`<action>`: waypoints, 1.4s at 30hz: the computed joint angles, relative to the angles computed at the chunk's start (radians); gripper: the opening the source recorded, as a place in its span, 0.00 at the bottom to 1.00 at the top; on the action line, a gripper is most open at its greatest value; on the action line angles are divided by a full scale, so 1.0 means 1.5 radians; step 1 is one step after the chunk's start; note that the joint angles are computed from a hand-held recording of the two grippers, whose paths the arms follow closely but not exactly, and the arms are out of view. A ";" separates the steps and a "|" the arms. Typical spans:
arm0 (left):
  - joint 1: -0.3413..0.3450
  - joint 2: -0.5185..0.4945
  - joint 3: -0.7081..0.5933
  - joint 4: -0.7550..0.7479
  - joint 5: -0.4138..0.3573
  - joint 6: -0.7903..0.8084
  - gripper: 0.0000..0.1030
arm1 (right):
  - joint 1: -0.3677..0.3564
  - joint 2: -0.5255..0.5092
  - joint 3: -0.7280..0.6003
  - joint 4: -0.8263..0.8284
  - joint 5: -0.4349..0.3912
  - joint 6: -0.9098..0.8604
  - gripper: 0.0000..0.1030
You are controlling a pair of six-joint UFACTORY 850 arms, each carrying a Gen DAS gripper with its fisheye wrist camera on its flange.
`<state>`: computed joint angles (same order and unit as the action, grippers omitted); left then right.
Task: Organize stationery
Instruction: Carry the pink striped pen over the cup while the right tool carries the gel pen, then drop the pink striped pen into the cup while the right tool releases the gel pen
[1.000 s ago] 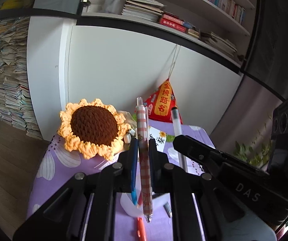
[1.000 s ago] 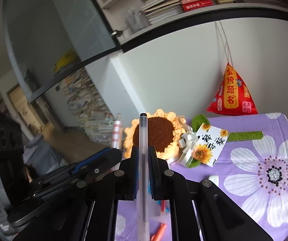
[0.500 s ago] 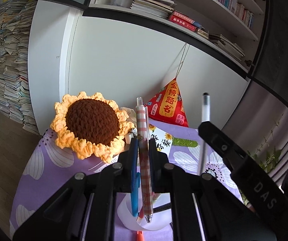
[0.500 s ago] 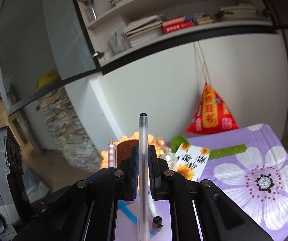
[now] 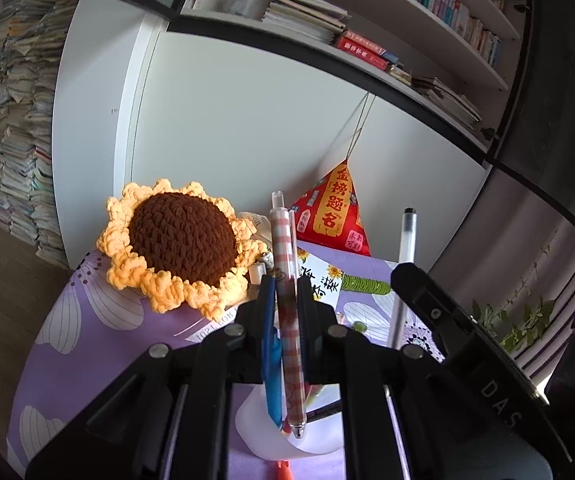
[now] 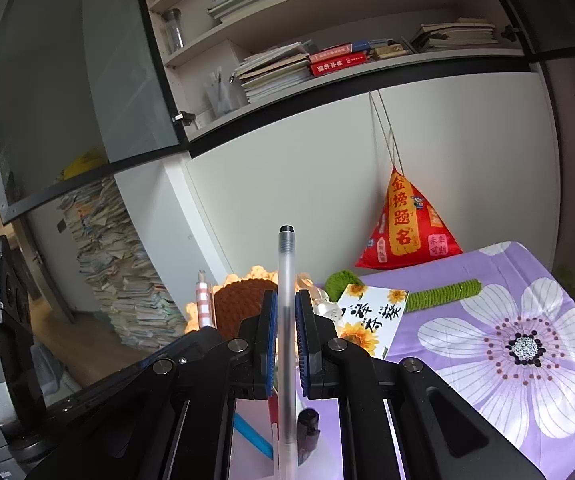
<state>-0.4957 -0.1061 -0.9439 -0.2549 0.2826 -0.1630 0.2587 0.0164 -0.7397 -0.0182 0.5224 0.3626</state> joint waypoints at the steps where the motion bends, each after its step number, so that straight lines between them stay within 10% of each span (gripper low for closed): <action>1: -0.003 0.004 0.006 -0.009 0.008 0.013 0.09 | 0.000 0.001 0.002 -0.002 -0.001 0.000 0.10; 33: -0.004 0.025 0.036 0.005 -0.010 0.017 0.07 | 0.015 0.014 0.020 -0.001 -0.054 -0.073 0.10; 42: -0.008 0.037 0.042 -0.045 -0.024 0.061 0.09 | 0.001 0.027 0.017 -0.163 -0.094 0.063 0.10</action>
<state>-0.5081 -0.0503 -0.8811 -0.3223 0.2469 -0.0716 0.2595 0.0573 -0.7147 -0.2627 0.3810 0.4565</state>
